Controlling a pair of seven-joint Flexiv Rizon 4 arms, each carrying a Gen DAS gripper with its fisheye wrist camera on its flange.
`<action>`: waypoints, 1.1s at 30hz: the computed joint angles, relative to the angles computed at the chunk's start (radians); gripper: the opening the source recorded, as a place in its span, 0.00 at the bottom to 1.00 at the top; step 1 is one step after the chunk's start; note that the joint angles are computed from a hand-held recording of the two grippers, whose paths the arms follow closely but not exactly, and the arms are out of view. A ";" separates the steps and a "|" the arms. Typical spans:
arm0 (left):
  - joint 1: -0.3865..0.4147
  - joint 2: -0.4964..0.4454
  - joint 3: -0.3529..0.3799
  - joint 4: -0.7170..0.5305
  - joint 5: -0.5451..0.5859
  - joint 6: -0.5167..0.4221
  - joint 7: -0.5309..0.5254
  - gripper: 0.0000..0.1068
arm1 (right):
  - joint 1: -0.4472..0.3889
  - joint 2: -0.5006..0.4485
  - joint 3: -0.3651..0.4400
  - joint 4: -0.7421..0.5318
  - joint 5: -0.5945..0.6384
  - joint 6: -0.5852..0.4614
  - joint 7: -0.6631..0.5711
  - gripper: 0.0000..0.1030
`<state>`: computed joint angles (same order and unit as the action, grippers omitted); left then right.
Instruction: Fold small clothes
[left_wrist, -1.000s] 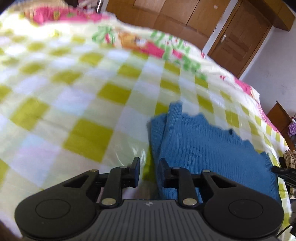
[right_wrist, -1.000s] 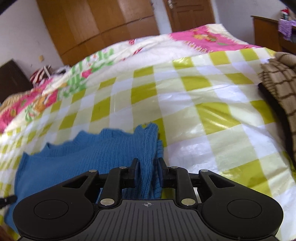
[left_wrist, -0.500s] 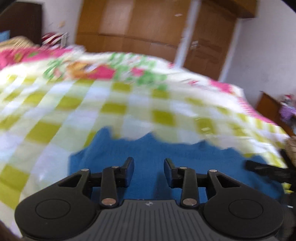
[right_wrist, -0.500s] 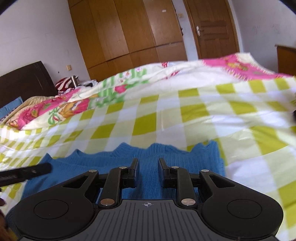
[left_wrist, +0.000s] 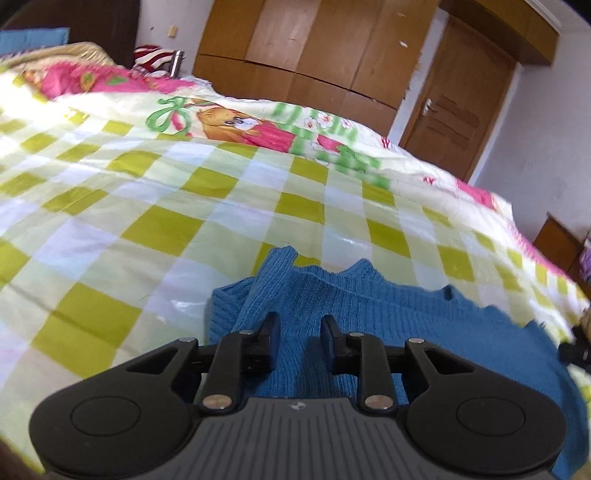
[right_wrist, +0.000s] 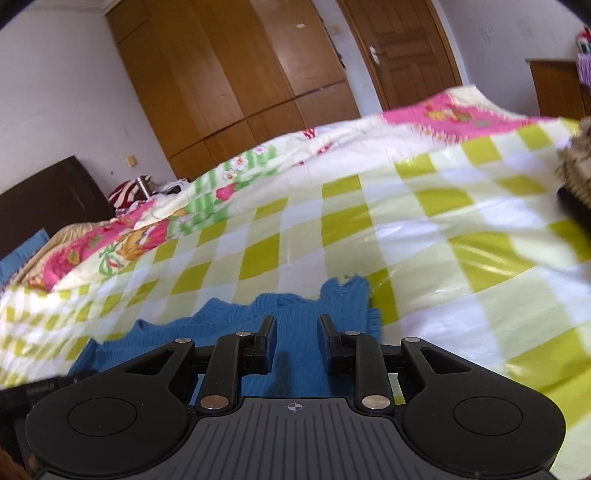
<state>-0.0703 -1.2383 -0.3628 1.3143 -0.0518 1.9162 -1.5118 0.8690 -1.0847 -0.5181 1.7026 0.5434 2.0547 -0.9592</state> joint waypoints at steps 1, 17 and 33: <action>-0.008 0.010 0.015 0.015 -0.006 0.019 -0.006 0.40 | 0.026 0.002 -0.021 0.022 0.016 -0.003 -0.007 0.24; 0.041 0.089 0.021 0.168 -0.013 0.029 -0.074 0.50 | -0.067 0.062 0.080 0.078 -0.109 -0.028 0.055 0.37; -0.052 0.102 0.126 0.104 -0.091 -0.032 -0.029 0.28 | -0.038 0.038 0.021 0.056 -0.152 -0.083 0.099 0.38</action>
<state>-0.1222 -1.1363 -0.2367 1.4183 -0.1432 1.8847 -1.5410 0.8314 -1.0468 -0.4974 1.7582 0.3916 1.9716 -0.8606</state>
